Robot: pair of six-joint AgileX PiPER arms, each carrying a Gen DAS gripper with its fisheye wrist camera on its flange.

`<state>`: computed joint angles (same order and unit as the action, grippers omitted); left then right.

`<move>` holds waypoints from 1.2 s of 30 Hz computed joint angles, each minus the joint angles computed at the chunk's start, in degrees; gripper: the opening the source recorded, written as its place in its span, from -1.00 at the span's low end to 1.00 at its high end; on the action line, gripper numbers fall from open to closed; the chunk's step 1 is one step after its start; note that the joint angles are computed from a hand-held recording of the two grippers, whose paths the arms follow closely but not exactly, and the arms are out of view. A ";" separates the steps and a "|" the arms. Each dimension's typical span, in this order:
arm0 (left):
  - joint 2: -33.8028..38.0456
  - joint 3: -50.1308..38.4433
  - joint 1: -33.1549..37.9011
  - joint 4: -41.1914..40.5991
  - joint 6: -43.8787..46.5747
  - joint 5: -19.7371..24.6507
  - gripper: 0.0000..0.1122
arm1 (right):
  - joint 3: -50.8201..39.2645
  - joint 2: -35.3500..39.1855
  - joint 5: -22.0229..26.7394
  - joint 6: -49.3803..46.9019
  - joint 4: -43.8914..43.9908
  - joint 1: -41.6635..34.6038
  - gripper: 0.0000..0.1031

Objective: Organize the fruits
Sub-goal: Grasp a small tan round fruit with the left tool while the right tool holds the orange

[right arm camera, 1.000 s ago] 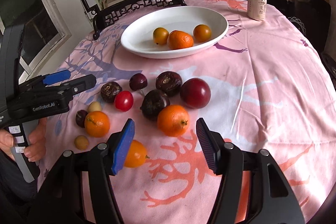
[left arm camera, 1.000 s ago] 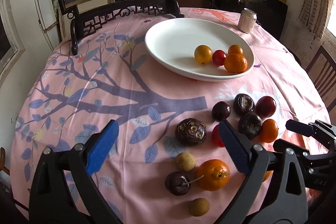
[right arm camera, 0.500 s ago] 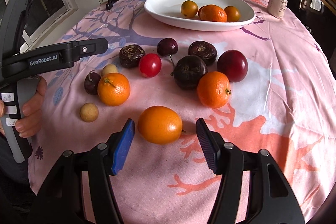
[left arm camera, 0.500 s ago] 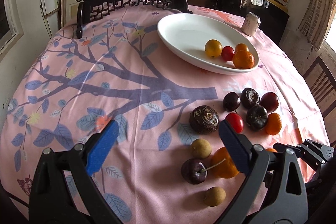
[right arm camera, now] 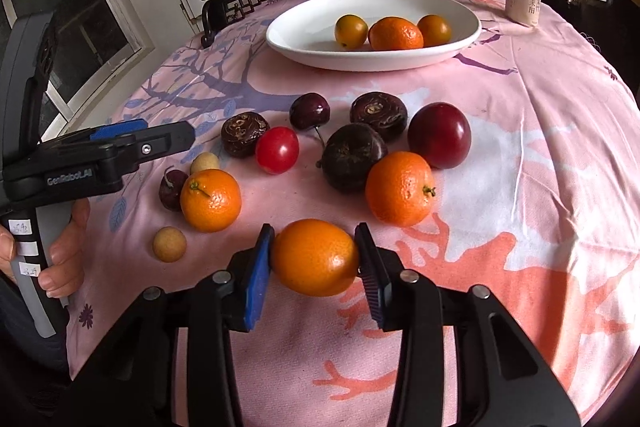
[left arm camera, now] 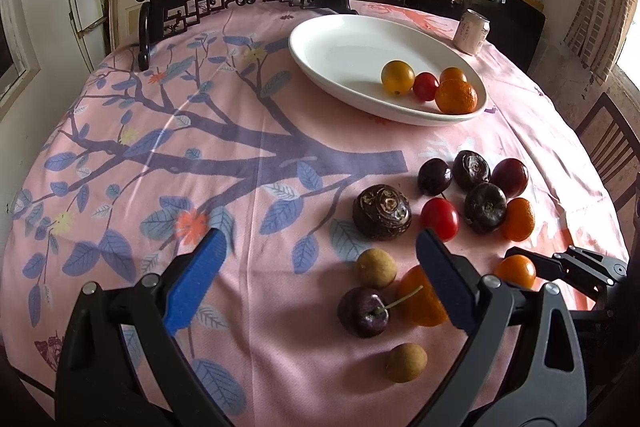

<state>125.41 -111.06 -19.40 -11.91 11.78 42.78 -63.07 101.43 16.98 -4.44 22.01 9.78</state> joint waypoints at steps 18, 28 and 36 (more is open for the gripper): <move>-7.48 15.81 -2.65 -2.05 5.41 -2.12 0.67 | 2.32 -2.00 -1.50 4.33 -2.78 -0.63 -0.19; -9.11 20.80 -4.44 3.05 3.37 -6.66 -0.14 | 3.09 -2.59 -2.46 5.90 -3.98 -0.48 -0.19; -11.35 22.33 -5.31 5.17 1.48 -6.65 -0.60 | 4.30 -3.21 -3.14 0.76 2.26 -1.69 -0.19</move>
<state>114.06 -88.73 -24.71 -6.73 13.25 36.14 -58.78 98.22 13.84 -3.67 24.28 8.10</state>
